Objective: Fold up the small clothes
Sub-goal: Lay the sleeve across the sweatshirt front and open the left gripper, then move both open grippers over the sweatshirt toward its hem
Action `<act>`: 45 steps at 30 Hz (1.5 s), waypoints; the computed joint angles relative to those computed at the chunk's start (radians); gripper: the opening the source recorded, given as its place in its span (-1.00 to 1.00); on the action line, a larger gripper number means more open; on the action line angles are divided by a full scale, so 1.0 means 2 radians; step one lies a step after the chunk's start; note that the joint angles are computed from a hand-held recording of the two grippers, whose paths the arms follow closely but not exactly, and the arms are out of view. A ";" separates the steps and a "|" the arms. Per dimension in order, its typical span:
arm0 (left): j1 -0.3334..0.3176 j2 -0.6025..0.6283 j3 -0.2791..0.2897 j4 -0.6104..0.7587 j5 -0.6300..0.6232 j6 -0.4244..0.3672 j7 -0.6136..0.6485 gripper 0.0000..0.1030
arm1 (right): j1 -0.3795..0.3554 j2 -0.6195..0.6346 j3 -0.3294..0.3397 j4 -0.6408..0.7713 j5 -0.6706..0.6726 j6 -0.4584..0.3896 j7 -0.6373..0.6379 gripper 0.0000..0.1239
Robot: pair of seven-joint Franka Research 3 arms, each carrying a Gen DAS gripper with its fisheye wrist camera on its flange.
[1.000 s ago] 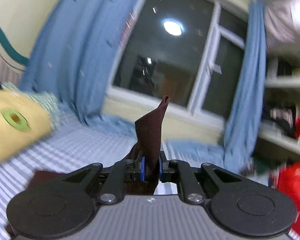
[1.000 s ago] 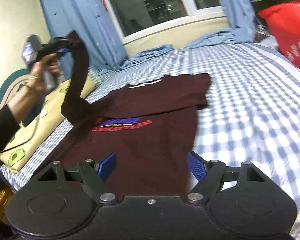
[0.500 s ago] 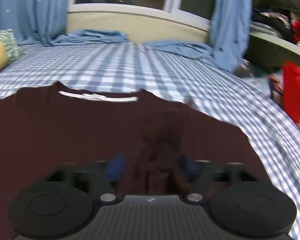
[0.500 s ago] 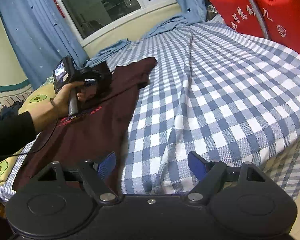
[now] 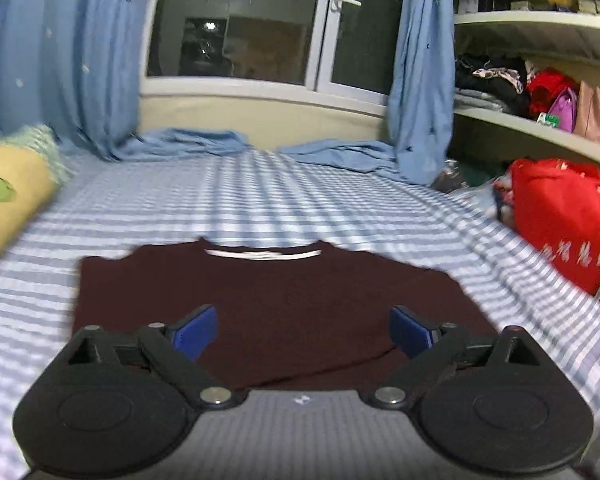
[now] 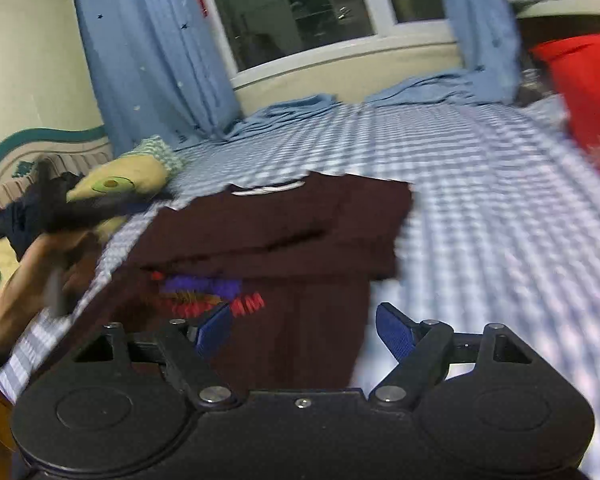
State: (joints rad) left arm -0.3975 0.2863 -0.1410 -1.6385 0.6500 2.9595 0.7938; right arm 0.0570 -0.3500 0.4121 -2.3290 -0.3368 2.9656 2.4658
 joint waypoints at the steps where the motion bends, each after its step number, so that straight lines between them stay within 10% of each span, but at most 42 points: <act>1: -0.003 -0.032 0.012 -0.038 0.019 0.003 -0.018 0.88 | -0.002 0.044 -0.005 0.033 0.004 0.010 -0.008 0.25; 3: 0.010 -0.087 0.011 -0.102 0.039 0.002 -0.026 0.89 | -0.018 0.131 0.005 0.106 0.034 0.013 -0.036 0.18; 10: 0.063 -0.242 -0.018 -0.262 0.147 -0.028 -0.110 0.90 | 0.108 0.363 -0.121 0.368 -0.030 -0.105 0.021 -0.01; 23: 0.158 -0.335 -0.084 -0.370 0.111 0.000 -0.135 0.91 | 0.258 0.436 -0.303 0.446 -0.073 -0.079 0.130 -0.69; 26: 0.165 -0.338 -0.091 -0.379 0.099 0.004 -0.119 0.91 | 0.224 0.459 -0.253 0.494 0.006 -0.168 0.038 -0.56; 29: 0.168 -0.359 -0.098 -0.396 0.100 0.002 -0.093 0.91 | 0.244 0.433 -0.272 0.470 -0.010 -0.164 0.038 0.04; 37: 0.074 -0.434 -0.047 -0.472 -0.002 -0.039 0.072 0.92 | 0.268 0.204 -0.242 0.220 -0.131 -0.094 0.045 0.21; 45: 0.033 -0.503 -0.080 -0.515 -0.020 -0.113 0.221 0.91 | 0.255 0.033 -0.128 0.071 -0.200 -0.152 0.159 0.30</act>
